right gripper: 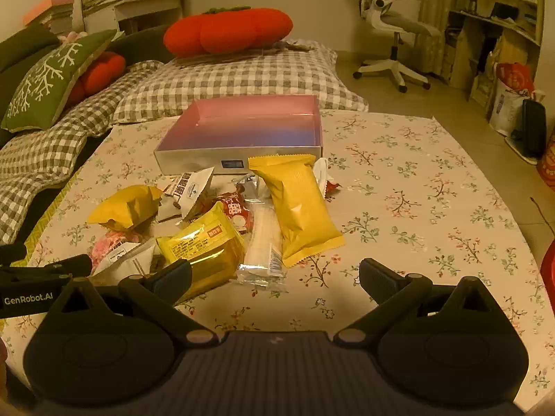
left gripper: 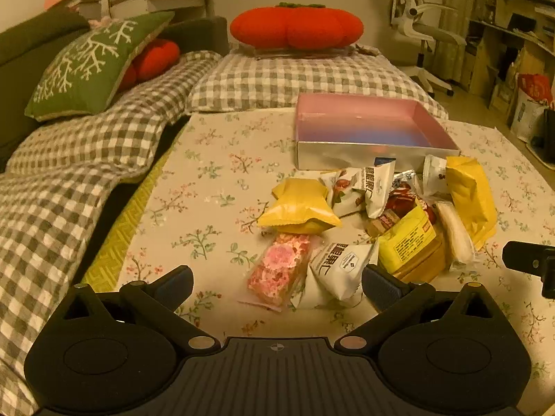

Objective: Organize snacks

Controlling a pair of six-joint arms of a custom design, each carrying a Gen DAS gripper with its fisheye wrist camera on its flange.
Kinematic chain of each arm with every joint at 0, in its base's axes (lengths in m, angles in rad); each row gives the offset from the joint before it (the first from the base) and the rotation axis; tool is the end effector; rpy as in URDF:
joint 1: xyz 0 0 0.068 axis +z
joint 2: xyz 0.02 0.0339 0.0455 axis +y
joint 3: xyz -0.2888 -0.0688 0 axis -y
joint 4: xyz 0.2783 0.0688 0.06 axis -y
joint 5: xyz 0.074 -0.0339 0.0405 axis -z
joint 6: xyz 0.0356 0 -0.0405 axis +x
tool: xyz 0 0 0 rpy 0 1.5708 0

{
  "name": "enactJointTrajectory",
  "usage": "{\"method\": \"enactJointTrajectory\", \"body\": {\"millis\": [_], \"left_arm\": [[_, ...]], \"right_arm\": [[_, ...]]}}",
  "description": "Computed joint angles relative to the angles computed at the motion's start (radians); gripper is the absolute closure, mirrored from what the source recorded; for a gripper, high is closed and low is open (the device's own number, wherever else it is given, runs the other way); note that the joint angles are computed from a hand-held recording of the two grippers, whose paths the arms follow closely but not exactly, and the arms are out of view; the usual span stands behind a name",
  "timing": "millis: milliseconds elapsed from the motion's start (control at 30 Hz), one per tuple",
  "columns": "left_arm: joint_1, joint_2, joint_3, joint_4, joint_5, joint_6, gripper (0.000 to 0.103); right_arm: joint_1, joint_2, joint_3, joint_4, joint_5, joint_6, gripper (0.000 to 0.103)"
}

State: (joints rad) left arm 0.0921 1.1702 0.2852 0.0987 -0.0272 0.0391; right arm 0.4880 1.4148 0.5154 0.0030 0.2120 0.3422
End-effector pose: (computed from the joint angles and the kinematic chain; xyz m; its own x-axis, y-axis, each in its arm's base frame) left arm 0.2065 0.0200 0.1245 -0.7086 -0.0262 -0.7052 -0.0834 0.9954 0.0468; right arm 0.2360 0.1168 0.1332 -0.7648 -0.0346 -0.6434 -0.0910 0.9944 0.0547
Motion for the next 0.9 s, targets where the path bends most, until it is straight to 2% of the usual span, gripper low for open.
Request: {"method": "enactJointTrajectory", "body": {"millis": [467, 900], "left_arm": [[0.024, -0.001, 0.002, -0.012, 0.037, 0.014, 0.000], [0.020, 0.023, 0.005, -0.005, 0.045, 0.006, 0.000]], "right_arm": [[0.024, 0.007, -0.008, 0.032, -0.016, -0.010, 0.000], [0.022, 0.032, 0.013, -0.007, -0.025, 0.002, 0.000]]}}
